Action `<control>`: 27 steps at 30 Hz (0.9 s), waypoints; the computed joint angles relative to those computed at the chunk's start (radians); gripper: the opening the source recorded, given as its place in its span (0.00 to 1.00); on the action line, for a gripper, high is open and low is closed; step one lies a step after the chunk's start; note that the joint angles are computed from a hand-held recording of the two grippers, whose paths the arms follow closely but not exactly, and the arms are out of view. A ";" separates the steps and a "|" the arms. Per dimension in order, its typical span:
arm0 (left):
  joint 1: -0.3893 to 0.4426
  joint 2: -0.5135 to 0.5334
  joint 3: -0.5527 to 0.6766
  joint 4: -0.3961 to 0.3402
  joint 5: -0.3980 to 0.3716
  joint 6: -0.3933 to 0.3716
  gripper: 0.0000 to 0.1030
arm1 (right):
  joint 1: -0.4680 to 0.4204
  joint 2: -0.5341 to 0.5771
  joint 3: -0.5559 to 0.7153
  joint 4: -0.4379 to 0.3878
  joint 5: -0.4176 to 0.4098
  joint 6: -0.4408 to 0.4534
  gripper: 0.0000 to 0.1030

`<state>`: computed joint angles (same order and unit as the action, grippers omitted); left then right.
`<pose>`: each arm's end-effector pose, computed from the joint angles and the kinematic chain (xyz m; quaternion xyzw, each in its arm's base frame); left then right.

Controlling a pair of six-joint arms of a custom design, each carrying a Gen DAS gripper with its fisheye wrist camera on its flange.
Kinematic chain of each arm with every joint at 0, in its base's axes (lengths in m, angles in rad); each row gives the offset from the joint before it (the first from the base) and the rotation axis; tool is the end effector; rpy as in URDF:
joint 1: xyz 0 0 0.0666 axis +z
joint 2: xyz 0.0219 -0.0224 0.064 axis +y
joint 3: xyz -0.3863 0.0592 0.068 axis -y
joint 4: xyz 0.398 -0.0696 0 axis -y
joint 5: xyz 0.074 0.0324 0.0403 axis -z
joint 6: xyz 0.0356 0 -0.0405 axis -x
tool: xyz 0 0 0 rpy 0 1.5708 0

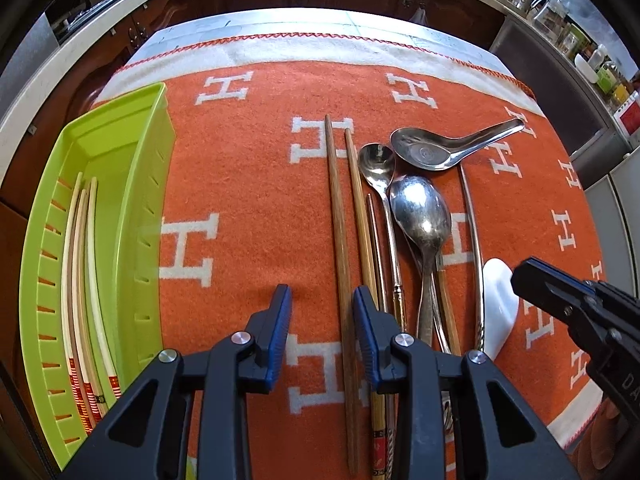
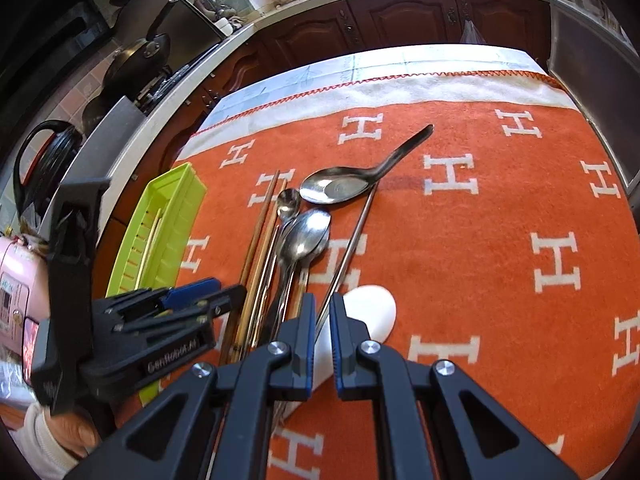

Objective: Organize utensils
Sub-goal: 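Grasp a brown chopstick with the left tool while the right tool grasps a thin metal chopstick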

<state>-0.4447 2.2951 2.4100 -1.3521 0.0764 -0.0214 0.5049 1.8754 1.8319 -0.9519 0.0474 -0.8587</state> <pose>0.6846 -0.3297 0.3170 0.2337 0.9573 -0.0717 0.1543 0.5784 0.3173 0.3694 0.1753 0.9425 0.1611 0.2346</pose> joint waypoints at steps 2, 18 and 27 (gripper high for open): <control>-0.004 0.013 0.022 -0.006 -0.006 0.000 0.30 | -0.008 0.020 0.023 -0.012 -0.014 -0.003 0.08; -0.002 0.014 0.024 0.013 -0.019 -0.001 0.08 | -0.025 0.141 0.175 -0.165 -0.047 -0.054 0.10; 0.020 -0.037 -0.048 0.020 0.055 0.026 0.04 | -0.047 0.019 -0.019 0.015 -0.161 -0.228 0.06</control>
<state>-0.4243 2.2583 2.3621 -1.3321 0.1310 0.0042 0.4574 1.8943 1.8127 -0.9372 -0.1137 -1.0865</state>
